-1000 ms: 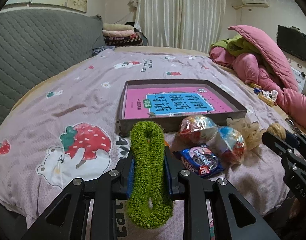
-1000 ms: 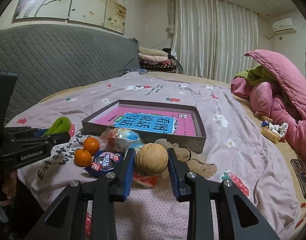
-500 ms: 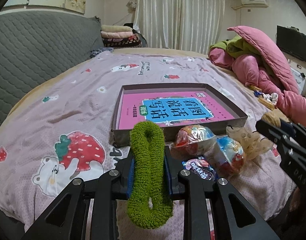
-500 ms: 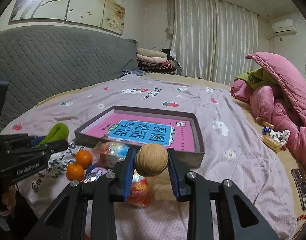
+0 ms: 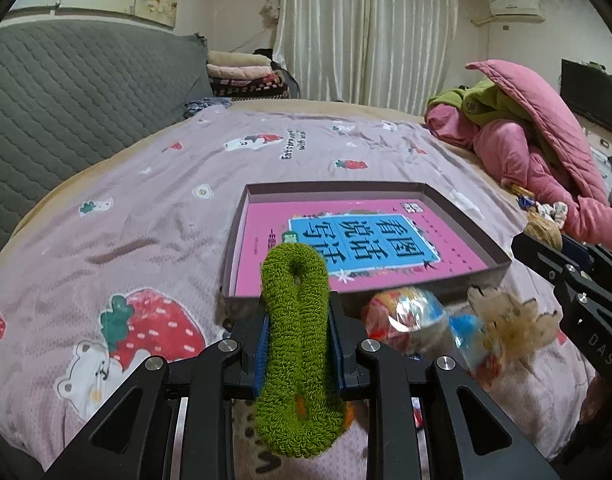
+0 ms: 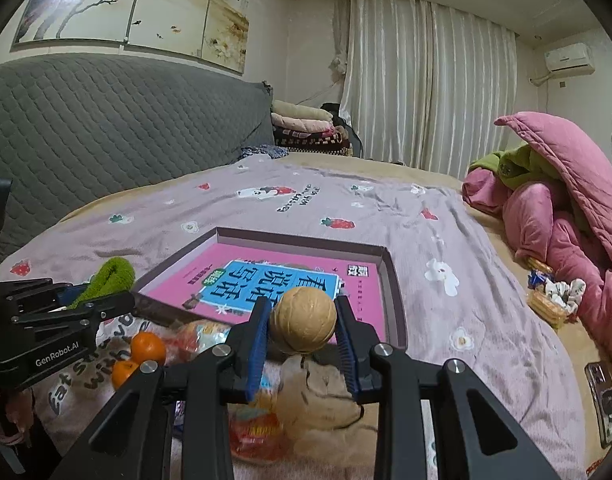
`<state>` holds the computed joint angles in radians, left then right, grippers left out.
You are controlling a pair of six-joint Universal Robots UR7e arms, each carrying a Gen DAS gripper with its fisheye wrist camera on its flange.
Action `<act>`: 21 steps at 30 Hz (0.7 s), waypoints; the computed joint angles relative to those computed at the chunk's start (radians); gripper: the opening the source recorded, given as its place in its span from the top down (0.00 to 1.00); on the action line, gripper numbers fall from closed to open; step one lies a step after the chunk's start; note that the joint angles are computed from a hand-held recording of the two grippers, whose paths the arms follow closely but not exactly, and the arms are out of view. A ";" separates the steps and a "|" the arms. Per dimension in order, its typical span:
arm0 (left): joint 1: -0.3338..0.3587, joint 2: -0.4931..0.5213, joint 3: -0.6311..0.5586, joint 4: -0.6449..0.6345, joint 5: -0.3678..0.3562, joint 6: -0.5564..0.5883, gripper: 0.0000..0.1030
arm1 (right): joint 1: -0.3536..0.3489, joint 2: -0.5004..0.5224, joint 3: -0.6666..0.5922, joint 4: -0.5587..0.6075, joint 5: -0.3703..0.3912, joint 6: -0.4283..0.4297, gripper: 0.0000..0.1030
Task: Organize objects
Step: 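Lift and carry the green ring and walnut over the grey box with both grippers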
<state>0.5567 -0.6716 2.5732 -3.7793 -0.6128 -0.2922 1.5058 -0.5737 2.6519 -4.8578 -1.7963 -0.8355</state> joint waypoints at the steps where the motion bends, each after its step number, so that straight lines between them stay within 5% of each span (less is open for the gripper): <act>1: 0.006 0.001 -0.008 0.001 0.002 0.009 0.76 | 0.002 -0.007 -0.006 0.014 -0.001 -0.001 0.69; 21: 0.142 0.019 -0.201 0.056 -0.008 0.169 0.76 | -0.022 -0.147 -0.106 0.247 0.009 0.006 0.69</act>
